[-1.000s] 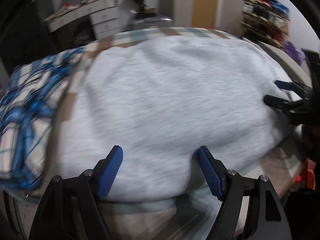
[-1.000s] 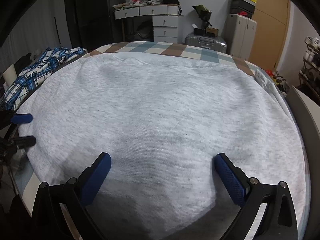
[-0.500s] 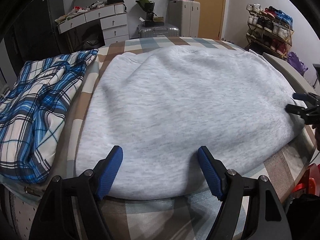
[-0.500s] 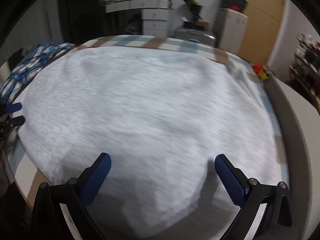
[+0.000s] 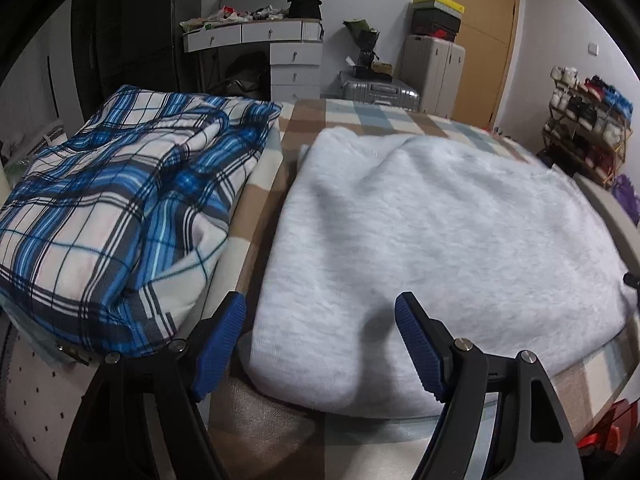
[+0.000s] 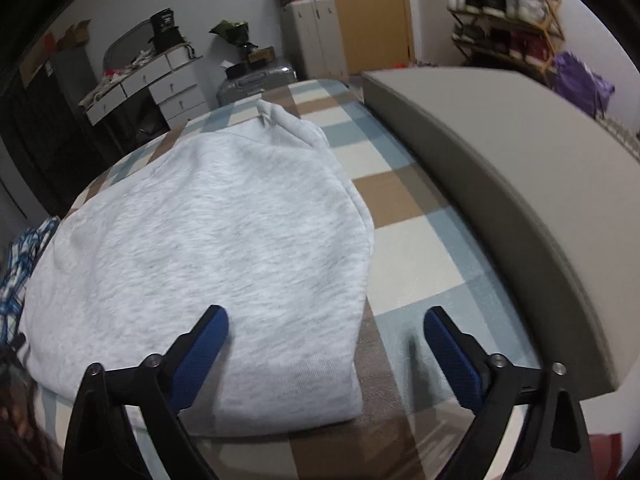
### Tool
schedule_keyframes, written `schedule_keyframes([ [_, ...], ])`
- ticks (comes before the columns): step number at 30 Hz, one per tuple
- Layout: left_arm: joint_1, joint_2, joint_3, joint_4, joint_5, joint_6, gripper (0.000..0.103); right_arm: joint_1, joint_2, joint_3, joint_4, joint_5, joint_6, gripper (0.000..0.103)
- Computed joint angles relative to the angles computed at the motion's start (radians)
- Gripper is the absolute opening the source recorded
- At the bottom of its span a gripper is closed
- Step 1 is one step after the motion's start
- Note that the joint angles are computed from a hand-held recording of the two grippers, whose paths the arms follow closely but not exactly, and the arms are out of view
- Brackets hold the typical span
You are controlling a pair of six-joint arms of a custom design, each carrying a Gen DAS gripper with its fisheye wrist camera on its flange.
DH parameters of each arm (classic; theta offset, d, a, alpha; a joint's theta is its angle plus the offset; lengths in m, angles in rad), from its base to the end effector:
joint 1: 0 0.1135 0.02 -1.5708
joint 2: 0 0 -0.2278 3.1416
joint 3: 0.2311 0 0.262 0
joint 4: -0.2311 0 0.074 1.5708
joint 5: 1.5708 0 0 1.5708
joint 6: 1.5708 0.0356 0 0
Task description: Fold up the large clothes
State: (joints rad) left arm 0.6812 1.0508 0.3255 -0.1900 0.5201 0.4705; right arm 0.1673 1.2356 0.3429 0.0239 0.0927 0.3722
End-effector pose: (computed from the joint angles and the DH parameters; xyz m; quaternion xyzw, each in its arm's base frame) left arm 0.1676 0.1131 0.1038 -0.0139 0.9186 -0.0348 0.3935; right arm 0.2199 0.0338 0.0841 0.1118 0.9315 0.0496 0.3426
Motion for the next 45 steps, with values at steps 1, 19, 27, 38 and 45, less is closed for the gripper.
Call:
schedule_keyframes([
  [1, 0.001, 0.007, -0.013, 0.026, -0.013, 0.001, 0.073, 0.002, 0.022, -0.001, 0.027, -0.003, 0.005, 0.082],
  [19, 0.168, -0.048, -0.013, -0.168, 0.155, 0.208, 0.012, 0.023, -0.102, -0.081, 0.069, 0.091, 0.101, 0.019],
  [27, 0.386, 0.089, 0.167, -0.546, 0.349, 0.397, 0.045, 0.233, -0.364, -0.059, -0.046, 0.141, 0.045, 0.079],
  [38, 0.293, 0.376, 0.279, -0.718, 0.386, 0.347, 0.052, 0.426, 0.083, 0.091, 0.228, 0.063, 0.034, 0.083],
  [45, 0.1, 0.068, 0.045, -0.196, 0.305, -0.425, 0.031, 0.412, 0.078, 0.065, 0.241, 0.023, 0.066, 0.083],
])
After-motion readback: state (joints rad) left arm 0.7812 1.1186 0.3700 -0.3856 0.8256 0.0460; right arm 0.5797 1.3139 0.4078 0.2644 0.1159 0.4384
